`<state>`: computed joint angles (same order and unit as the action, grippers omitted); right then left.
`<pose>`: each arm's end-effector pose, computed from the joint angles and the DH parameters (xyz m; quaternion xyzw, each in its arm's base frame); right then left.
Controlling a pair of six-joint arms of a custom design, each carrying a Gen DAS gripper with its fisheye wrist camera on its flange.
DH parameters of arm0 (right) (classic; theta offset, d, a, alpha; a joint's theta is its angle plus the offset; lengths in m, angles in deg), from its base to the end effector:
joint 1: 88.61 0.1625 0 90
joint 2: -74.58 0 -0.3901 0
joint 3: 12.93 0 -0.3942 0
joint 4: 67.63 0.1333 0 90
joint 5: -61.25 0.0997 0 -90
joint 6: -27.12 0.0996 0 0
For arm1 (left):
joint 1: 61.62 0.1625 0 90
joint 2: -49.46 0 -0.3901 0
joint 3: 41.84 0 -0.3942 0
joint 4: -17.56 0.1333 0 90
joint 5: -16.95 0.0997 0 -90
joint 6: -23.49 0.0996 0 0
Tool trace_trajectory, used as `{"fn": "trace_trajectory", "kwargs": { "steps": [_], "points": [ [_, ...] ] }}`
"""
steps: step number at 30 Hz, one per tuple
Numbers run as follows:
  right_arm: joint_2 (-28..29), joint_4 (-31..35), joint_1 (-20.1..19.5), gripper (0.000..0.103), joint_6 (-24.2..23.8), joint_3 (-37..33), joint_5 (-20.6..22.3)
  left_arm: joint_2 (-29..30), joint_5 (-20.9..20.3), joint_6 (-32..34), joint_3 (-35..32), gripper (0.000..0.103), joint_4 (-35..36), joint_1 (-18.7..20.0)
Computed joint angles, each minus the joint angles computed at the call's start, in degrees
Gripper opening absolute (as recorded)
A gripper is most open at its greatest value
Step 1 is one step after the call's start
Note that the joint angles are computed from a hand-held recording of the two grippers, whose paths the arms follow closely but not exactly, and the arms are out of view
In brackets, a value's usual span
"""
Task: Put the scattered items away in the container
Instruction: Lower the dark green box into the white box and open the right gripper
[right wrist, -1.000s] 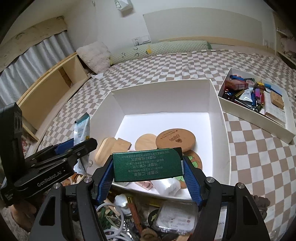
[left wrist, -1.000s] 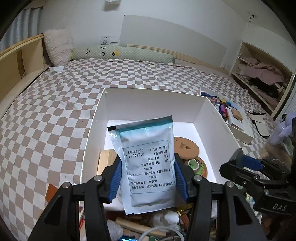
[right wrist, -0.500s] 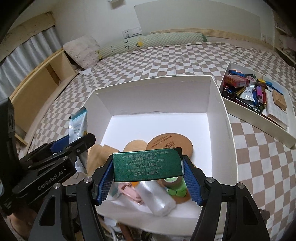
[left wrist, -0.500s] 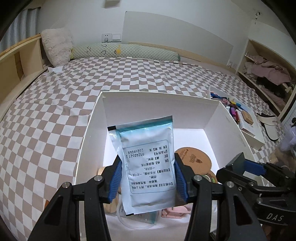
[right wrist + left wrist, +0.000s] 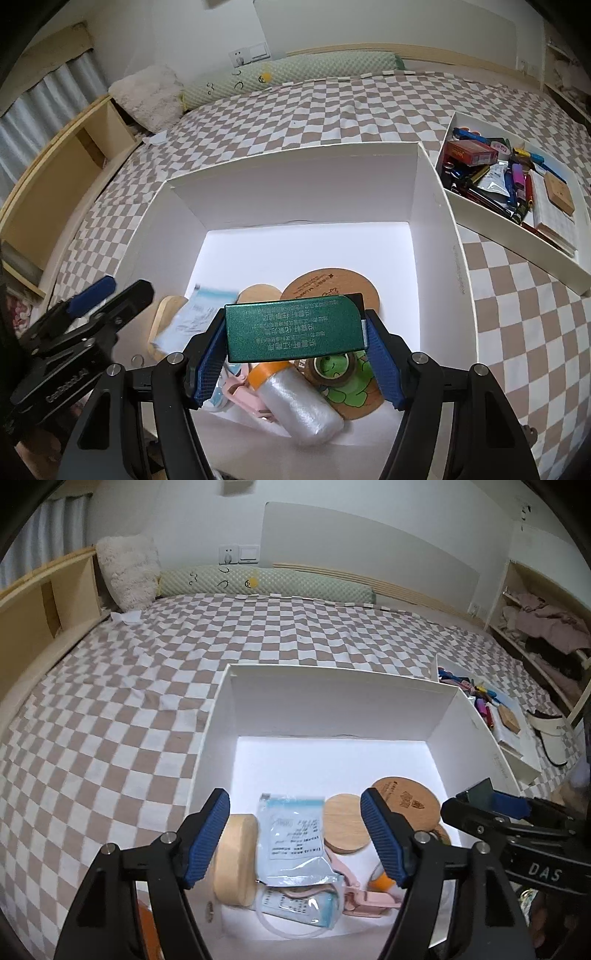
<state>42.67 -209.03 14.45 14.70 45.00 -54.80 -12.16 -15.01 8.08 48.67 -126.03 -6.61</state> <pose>0.2711 -0.7725 0.1577 0.1613 -0.9380 0.2152 0.2187 -0.1904 -0.6518 0.3090 0.0430 0.8594 -0.3710 0.3492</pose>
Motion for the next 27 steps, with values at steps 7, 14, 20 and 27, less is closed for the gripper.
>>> {"fn": "trace_trajectory", "kwargs": {
  "steps": [7, 14, 20, 27],
  "points": [
    [3.43, 3.55, 0.68, 0.070, 0.94, -5.67, -0.95, -0.94, 0.79, 0.03, 0.47, 0.073, 0.10, -0.26],
    [8.31, 5.77, 1.31, 0.070, 1.21, -14.08, -3.70, -1.10, -0.13, -0.30, 0.90, 0.073, -0.05, -0.21],
    [9.53, 3.92, 0.87, 0.093, 3.58, -16.41, -5.12, -0.64, -0.56, 0.42, 0.68, 0.073, -0.28, -0.17],
    [7.08, 0.55, 0.56, 0.103, 2.49, -12.77, -3.73, -0.58, -0.42, -0.03, 0.61, 0.083, 0.43, -0.24]
  ]
}}
